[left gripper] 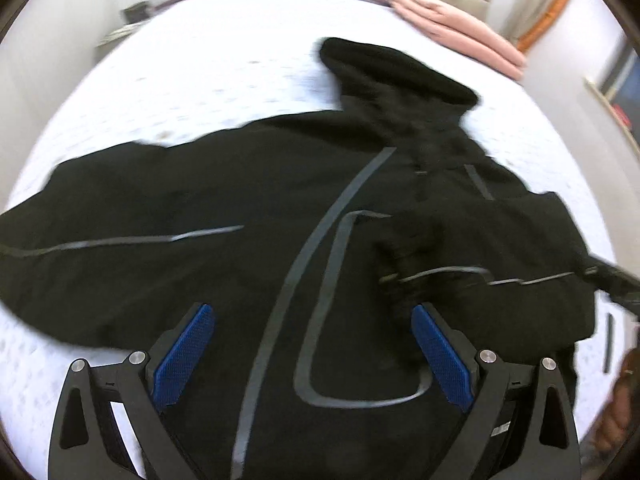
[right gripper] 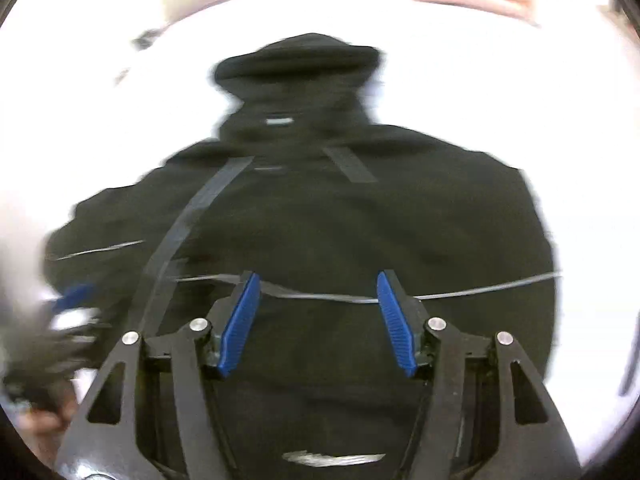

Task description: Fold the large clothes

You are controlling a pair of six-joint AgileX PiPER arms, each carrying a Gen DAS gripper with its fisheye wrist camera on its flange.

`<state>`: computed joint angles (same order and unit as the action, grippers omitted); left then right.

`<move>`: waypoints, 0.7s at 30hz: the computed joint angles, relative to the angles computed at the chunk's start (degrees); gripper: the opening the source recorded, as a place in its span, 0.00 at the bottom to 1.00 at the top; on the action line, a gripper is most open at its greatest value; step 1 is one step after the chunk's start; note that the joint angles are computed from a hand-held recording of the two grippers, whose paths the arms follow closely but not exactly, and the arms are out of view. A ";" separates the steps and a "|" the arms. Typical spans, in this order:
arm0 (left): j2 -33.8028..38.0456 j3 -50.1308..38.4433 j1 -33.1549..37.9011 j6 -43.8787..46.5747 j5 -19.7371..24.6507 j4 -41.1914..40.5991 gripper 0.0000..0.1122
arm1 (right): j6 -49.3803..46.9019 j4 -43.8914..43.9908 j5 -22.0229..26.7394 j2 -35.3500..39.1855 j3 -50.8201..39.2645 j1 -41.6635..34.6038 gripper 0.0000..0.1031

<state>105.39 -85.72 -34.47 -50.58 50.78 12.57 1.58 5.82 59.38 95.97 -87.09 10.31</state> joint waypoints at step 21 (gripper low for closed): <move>15.46 -9.77 5.73 24.99 -7.14 -29.71 0.21 | -9.54 11.50 -2.64 5.82 7.67 -8.89 0.09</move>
